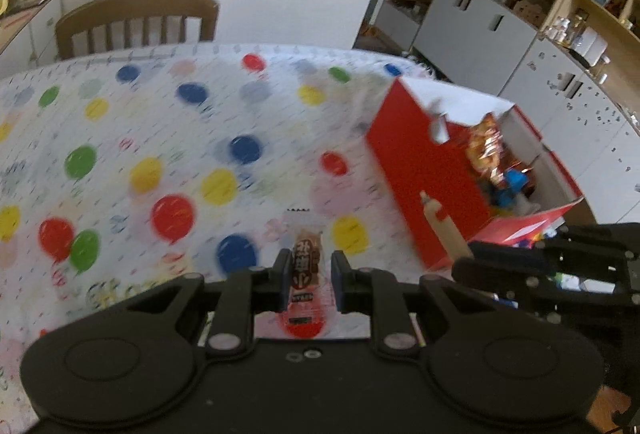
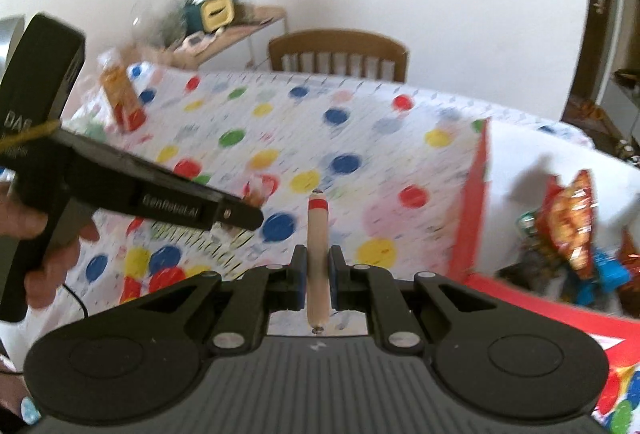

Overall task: Organize snacks
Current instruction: 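Carry the candy and wooden stick over the red box, then lower candy and stick into the box and open both tools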

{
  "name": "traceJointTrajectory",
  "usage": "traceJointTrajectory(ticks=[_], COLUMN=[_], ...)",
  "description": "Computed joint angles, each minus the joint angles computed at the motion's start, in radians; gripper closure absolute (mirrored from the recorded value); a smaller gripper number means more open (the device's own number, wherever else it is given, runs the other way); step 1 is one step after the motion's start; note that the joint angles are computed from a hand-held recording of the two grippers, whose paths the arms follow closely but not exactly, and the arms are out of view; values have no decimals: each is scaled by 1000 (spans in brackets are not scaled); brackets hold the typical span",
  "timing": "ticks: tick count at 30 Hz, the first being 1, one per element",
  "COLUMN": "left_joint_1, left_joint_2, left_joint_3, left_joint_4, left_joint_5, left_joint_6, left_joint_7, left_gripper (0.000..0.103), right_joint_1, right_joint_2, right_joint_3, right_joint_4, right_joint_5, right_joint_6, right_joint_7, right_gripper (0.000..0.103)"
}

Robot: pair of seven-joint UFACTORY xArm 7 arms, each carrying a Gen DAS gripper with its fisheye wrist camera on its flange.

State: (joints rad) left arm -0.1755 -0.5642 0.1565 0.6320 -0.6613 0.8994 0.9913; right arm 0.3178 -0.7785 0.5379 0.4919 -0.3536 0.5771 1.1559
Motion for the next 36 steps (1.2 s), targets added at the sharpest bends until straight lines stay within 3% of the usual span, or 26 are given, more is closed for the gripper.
traceJointTrajectory(ticks=[9, 20, 29, 36], left_joint_1=[-107, -276, -357, -389], left_joint_2=[-73, -64, 41, 136], left_joint_3=[-95, -183, -262, -303], left_joint_4=[-16, -4, 21, 58], left_joint_5=[-46, -42, 38, 122], left_joint_6=[-61, -183, -263, -303], left_joint_7=[-104, -237, -369, -463], left_gripper=[85, 85, 85, 85], right_joint_1=[31, 20, -88, -209], right_joint_2=[-239, -576, -812, -905], right_joint_3=[-108, -210, -324, -424], right_joint_4=[-114, -252, -361, -437], right_joint_5=[36, 110, 153, 187], right_joint_6=[90, 231, 360, 395], right_joint_7=[-105, -285, -445, -572], right_gripper=[92, 92, 92, 92])
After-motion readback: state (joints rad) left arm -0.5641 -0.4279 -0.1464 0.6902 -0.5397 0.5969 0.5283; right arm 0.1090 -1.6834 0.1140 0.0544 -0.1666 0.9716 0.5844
